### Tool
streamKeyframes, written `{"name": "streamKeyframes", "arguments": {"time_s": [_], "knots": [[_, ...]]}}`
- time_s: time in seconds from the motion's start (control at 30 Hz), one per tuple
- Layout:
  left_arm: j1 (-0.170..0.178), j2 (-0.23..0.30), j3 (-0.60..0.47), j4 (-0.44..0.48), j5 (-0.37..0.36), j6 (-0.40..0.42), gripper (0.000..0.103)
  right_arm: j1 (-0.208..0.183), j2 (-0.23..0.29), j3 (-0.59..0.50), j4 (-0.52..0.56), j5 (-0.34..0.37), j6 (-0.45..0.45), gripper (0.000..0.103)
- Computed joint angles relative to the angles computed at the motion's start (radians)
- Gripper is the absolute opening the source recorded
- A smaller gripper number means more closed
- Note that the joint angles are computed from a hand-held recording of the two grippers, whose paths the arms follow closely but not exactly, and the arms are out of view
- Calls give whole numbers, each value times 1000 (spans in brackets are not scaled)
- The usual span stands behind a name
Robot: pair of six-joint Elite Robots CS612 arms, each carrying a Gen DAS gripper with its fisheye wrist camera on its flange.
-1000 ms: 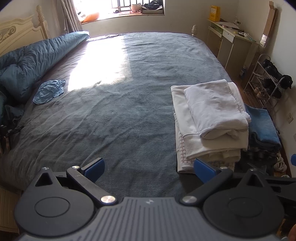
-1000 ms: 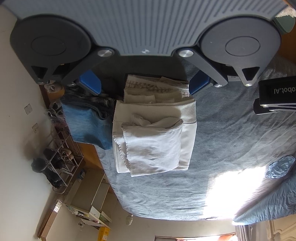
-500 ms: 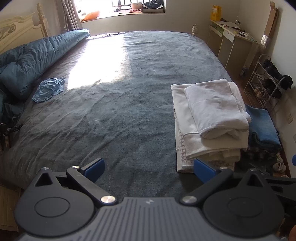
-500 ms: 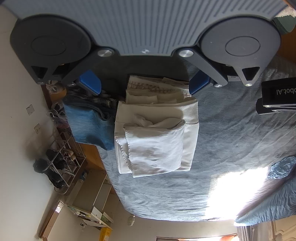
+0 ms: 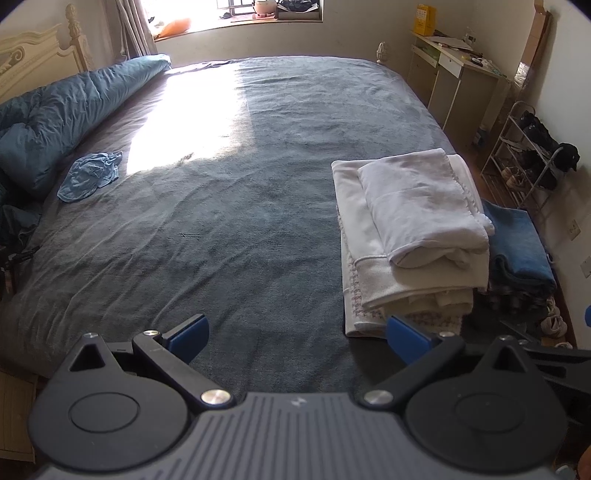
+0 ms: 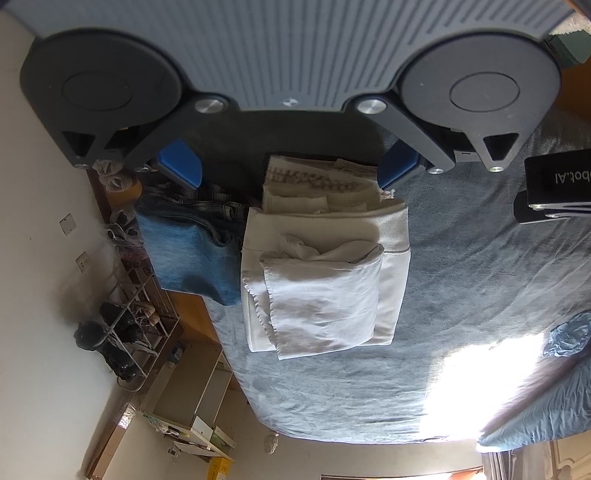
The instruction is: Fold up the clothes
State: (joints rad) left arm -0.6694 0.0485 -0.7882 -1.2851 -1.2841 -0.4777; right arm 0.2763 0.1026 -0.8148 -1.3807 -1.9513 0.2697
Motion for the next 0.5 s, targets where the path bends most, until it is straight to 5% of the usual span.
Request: {"name": "streamKeyframes", "arguments": {"time_s": [0.5], "knots": [[-1, -7, 14, 1, 0, 1, 103, -3, 2, -5, 3, 1, 4, 102]]}}
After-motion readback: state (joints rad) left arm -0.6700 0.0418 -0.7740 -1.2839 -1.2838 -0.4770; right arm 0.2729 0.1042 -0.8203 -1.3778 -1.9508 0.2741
